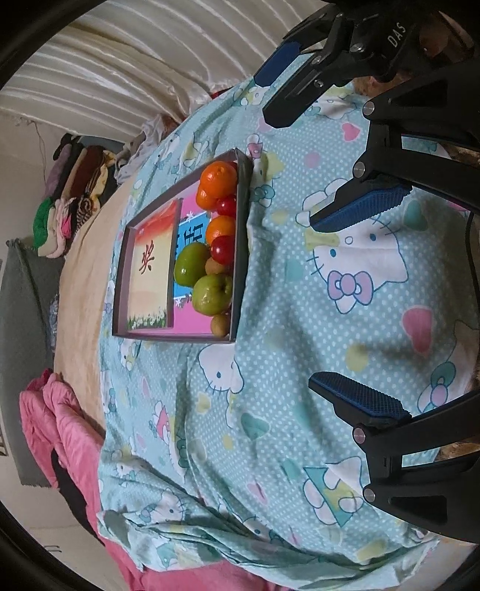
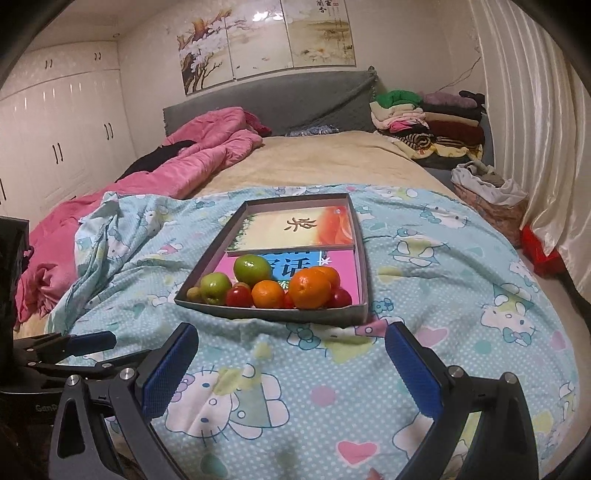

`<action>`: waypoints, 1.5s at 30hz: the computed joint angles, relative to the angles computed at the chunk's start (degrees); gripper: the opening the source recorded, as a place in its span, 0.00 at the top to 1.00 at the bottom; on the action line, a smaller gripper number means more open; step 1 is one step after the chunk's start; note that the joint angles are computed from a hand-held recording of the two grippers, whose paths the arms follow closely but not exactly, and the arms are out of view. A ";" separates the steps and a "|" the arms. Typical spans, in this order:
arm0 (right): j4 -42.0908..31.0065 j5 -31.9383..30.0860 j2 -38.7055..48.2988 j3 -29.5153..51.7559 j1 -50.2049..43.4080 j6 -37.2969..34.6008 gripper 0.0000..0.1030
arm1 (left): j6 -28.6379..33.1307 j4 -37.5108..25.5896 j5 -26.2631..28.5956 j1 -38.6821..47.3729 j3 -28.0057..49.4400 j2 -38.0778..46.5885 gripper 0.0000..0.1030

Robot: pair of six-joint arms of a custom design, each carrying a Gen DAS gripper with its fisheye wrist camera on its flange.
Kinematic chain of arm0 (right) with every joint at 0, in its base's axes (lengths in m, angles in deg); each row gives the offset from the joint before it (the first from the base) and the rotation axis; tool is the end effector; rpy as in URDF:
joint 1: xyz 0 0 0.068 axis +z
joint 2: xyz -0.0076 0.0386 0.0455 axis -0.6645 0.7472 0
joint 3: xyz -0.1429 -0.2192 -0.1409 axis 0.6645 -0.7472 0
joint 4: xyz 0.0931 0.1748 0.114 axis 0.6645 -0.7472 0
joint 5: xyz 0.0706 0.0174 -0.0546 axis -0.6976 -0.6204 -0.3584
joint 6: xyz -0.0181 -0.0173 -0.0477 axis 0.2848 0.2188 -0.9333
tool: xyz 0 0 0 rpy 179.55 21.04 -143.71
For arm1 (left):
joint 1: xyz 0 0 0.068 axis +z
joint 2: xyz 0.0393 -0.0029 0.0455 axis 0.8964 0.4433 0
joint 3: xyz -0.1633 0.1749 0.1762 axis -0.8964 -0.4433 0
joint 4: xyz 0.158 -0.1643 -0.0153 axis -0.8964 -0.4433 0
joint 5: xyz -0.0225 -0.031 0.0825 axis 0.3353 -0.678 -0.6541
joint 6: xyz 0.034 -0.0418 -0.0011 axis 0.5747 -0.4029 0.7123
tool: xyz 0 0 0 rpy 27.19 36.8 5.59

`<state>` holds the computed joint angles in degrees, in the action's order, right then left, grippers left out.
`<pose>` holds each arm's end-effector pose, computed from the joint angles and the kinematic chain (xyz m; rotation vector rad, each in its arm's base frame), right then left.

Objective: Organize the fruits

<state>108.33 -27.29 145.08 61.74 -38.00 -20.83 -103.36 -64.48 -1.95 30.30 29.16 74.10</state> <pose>0.3557 0.0381 0.1286 -0.6015 2.1995 0.4150 0.2768 -0.1668 0.1248 -0.5028 2.4620 -0.0901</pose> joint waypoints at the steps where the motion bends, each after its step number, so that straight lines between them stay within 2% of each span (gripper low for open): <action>1: -0.02 0.13 0.10 0.07 0.09 -0.04 0.01 | -0.02 0.25 -0.06 0.01 -0.11 0.00 0.23; 14: 0.25 0.93 0.82 0.33 0.43 0.59 0.01 | 0.31 2.32 0.13 0.09 -1.06 -0.80 0.23; 45: 0.93 1.42 0.65 -0.18 0.50 0.81 0.01 | 0.35 0.84 -2.10 -0.08 -0.19 -0.42 0.23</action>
<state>109.26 -25.87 145.73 61.57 -37.50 -20.02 -103.02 -63.65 -4.05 30.22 28.97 73.67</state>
